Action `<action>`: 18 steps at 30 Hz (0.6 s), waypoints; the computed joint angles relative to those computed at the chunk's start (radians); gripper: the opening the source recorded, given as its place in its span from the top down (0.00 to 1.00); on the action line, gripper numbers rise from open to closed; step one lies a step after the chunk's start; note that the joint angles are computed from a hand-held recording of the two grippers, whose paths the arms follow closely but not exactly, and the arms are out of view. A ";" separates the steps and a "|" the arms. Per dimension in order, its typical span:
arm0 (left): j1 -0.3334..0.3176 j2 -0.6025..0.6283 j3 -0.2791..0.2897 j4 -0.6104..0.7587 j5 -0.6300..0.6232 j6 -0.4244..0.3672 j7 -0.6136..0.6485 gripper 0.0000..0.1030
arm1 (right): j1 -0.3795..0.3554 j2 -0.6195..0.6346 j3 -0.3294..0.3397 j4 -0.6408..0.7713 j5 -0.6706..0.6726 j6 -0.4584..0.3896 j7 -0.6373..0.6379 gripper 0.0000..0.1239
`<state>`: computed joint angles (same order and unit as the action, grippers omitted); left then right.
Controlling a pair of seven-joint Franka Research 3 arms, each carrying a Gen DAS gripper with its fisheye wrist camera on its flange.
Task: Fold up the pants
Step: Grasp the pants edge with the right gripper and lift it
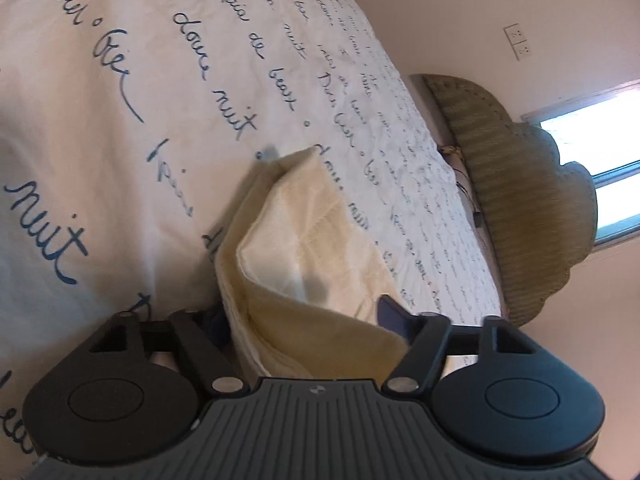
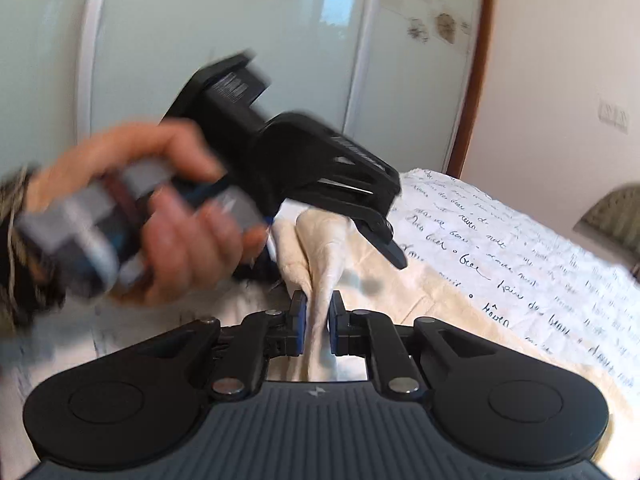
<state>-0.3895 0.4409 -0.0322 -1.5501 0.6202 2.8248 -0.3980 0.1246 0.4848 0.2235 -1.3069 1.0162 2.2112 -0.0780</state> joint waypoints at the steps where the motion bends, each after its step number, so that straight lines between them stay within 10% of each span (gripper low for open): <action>1: -0.002 -0.009 0.005 -0.015 0.006 0.008 -0.008 0.42 | 0.010 -0.030 0.004 -0.053 0.003 0.053 -0.057 0.79; 7: 0.006 -0.040 0.016 -0.091 0.021 0.060 -0.052 0.80 | 0.048 -0.084 -0.004 -0.172 -0.010 0.204 -0.192 0.63; 14: -0.043 -0.048 0.024 -0.017 0.140 -0.089 -0.035 0.88 | 0.030 -0.112 0.047 -0.254 0.199 0.313 -0.518 0.90; 18: -0.067 -0.041 0.001 0.070 0.215 -0.198 -0.016 0.88 | 0.012 -0.114 0.008 -0.207 0.231 0.209 -0.399 0.91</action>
<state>-0.4561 0.4000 -0.0309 -1.4800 0.8357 2.6263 -0.4142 0.1368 0.3707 0.2311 -1.5139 1.2467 2.4205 -0.4766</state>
